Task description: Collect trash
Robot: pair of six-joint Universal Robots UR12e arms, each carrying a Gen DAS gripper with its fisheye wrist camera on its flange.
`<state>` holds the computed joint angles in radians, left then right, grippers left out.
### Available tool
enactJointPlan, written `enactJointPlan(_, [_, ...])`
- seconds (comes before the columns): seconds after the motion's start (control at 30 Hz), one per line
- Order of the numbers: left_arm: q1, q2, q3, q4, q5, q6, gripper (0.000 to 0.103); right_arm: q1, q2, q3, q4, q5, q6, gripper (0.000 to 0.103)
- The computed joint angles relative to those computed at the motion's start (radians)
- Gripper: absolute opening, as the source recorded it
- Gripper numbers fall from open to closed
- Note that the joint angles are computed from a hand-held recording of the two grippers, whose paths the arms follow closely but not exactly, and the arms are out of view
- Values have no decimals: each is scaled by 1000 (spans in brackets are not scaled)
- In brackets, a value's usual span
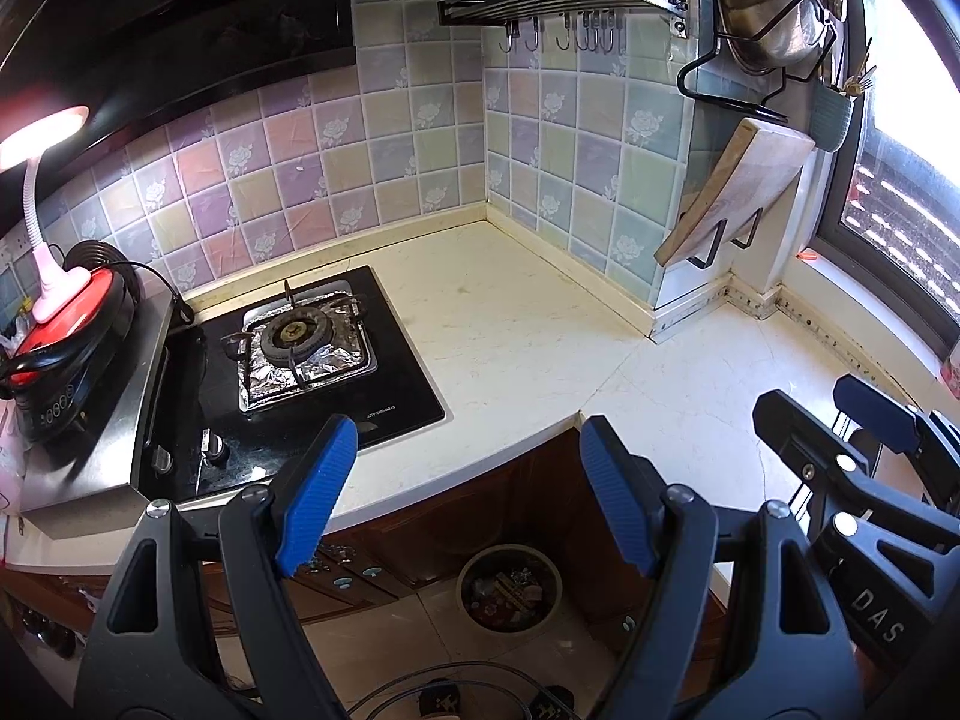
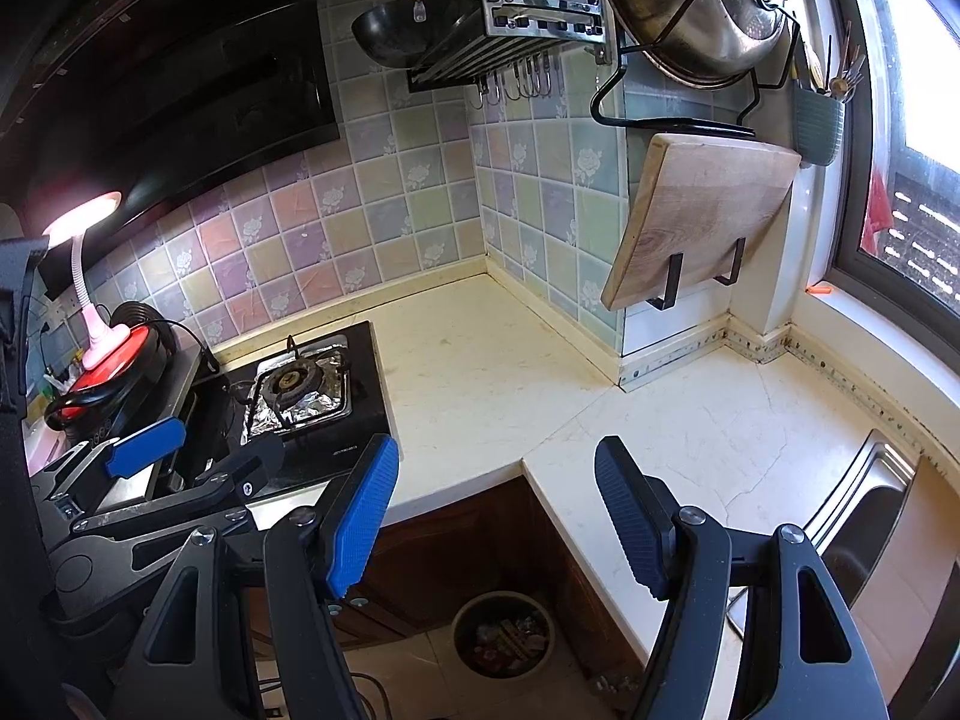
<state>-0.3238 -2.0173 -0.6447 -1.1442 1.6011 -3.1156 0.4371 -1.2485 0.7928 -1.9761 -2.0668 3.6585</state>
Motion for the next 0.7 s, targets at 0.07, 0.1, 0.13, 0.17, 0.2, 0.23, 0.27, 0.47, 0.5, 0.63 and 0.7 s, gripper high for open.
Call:
enactJointPlan(0.07, [-1, 0, -1, 1, 2, -1, 75, -1, -1, 2, -3, 2, -1, 69])
enactJointPlan(0.1, [0, 0, -1, 1, 0, 1, 75, -1, -2, 4, -3, 1, -1, 69])
enactJointPlan(0.13, [0, 1, -2, 1, 0, 1, 75, -2, -2, 4, -3, 3, -3, 69])
enactJointPlan(0.17, [0, 1, -1, 1, 0, 2, 75, 0, -2, 4, -3, 0, 1, 69])
enactJointPlan(0.2, [0, 0, 0, -1, 0, 2, 75, 0, -2, 4, -2, 0, 0, 69])
enactJointPlan(0.23, [0, 0, 0, -2, 0, 1, 75, 0, -2, 4, 0, -2, 0, 69])
enactJointPlan(0.27, [0, -1, 2, -2, 1, 1, 75, 0, -3, 6, 0, -2, 1, 69])
enactJointPlan(0.47, [-3, -3, 5, -5, 6, -2, 75, 4, -3, 7, 0, -9, 3, 69])
enactJointPlan(0.5, [-4, -4, 8, -6, 6, -2, 75, 4, -2, 7, 0, -9, 3, 69])
enactJointPlan(0.63, [-3, -1, 3, -4, 5, 0, 75, 1, -5, 10, -2, -3, 0, 69])
enactJointPlan(0.7, [-2, -2, 5, -6, 4, 1, 75, 0, -5, 11, -4, -4, -3, 69])
